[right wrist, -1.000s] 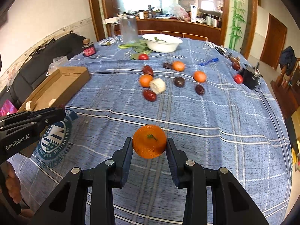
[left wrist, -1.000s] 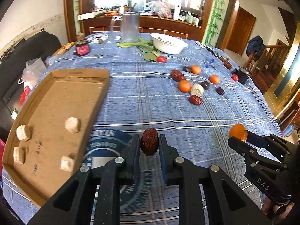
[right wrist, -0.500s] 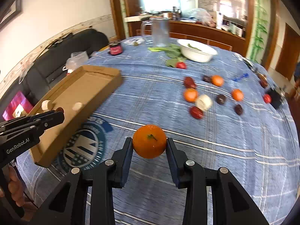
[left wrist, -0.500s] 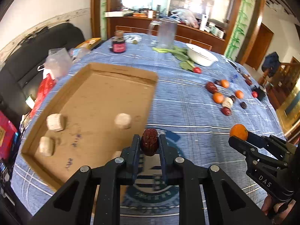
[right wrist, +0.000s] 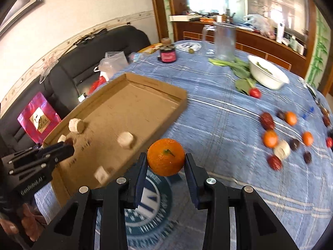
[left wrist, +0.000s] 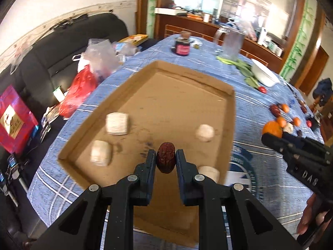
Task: Organize fruits
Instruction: 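Carry the held red date and orange over the cardboard tray, then open both grippers to drop the date and orange into the tray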
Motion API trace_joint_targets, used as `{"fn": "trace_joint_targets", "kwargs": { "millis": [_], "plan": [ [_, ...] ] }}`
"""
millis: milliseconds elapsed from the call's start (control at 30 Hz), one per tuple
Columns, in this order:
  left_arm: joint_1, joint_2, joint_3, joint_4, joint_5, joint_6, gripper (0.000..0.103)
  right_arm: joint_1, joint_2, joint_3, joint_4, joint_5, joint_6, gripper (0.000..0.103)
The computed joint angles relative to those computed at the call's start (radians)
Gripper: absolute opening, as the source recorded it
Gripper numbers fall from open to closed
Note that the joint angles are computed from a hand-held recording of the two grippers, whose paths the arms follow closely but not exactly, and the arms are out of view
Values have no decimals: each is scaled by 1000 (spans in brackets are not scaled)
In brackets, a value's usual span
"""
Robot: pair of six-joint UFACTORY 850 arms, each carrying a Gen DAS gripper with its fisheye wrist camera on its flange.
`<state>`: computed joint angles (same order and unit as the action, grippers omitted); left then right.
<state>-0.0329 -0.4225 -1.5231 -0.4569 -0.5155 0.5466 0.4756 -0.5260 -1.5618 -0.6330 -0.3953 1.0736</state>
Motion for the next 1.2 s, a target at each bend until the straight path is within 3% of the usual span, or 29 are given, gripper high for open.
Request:
{"fn": "trace_joint_targets", "kwargs": {
  "millis": [267,600,1200],
  "plan": [
    [19,-69,-67,112,-2,-125,19,-18,-177,-262,242,-51,-290,39],
    [17,-129,-121,178,-20,-169,19,-37,-383,-554,398,-177,-463,39],
    [-1,-136,-112,253,13,-216,20,-28,-468,-674,339,-263,-489,40]
  ]
}}
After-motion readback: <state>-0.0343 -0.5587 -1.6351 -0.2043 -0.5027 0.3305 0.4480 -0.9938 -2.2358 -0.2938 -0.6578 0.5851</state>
